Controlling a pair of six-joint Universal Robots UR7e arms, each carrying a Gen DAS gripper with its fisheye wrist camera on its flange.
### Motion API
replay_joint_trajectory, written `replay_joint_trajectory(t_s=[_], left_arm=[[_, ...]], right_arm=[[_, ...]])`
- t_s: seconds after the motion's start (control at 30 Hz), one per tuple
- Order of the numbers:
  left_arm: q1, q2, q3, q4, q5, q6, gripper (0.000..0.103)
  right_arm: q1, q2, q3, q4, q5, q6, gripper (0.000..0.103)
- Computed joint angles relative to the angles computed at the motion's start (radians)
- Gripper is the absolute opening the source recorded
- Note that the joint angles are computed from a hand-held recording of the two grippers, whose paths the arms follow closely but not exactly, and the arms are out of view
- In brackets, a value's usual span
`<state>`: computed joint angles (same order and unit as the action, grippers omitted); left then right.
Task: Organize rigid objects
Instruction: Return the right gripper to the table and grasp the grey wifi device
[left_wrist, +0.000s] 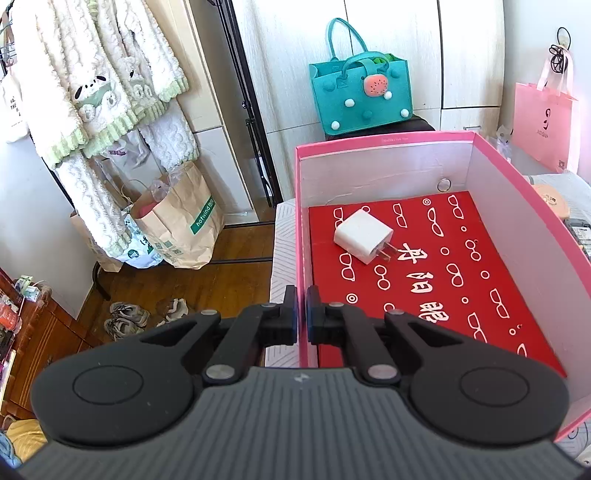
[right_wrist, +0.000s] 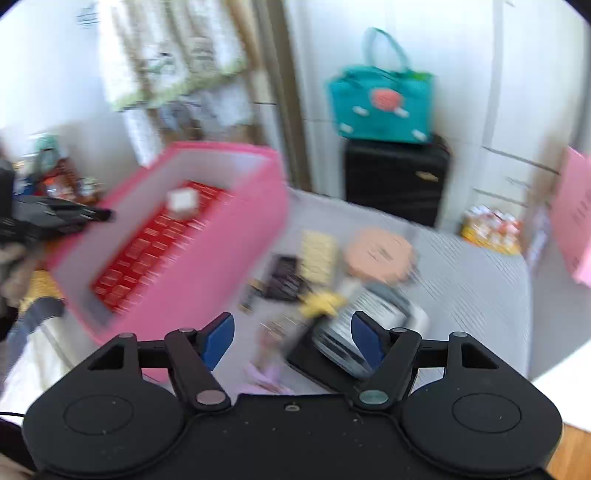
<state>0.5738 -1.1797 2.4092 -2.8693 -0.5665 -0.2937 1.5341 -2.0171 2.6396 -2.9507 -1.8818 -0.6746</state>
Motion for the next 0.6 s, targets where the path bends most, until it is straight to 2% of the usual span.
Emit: replay_joint_trajectory(t_s=[0.1, 0.17, 0.23, 0.3, 0.47, 0.6], left_arm=[[-0.002, -0.003, -0.005, 0.023, 0.002, -0.016, 0.004], [-0.004, 0.001, -0.010, 0.039, 0.009, -0.025, 0.004], [-0.008, 0.006, -0.012, 0.051, 0.017, -0.037, 0.004], [-0.009, 0.007, -0.014, 0.063, 0.021, -0.046, 0.004], [-0.012, 0.005, -0.020, 0.094, 0.026, -0.064, 0.004], [-0.013, 0.005, -0.021, 0.102, 0.026, -0.068, 0.005]], right_arm=[[-0.116, -0.013, 0.054, -0.086, 0.057, -0.080, 0.078], [-0.174, 0.000, 0.069, -0.128, 0.100, -0.094, 0.081], [-0.221, 0.037, 0.082, -0.199, 0.144, -0.113, 0.087], [-0.257, 0.096, 0.098, -0.303, 0.175, -0.144, 0.088], [-0.282, 0.268, 0.112, -0.539, 0.205, -0.187, 0.089], [-0.236, 0.457, 0.100, -0.775, 0.120, -0.194, 0.090]])
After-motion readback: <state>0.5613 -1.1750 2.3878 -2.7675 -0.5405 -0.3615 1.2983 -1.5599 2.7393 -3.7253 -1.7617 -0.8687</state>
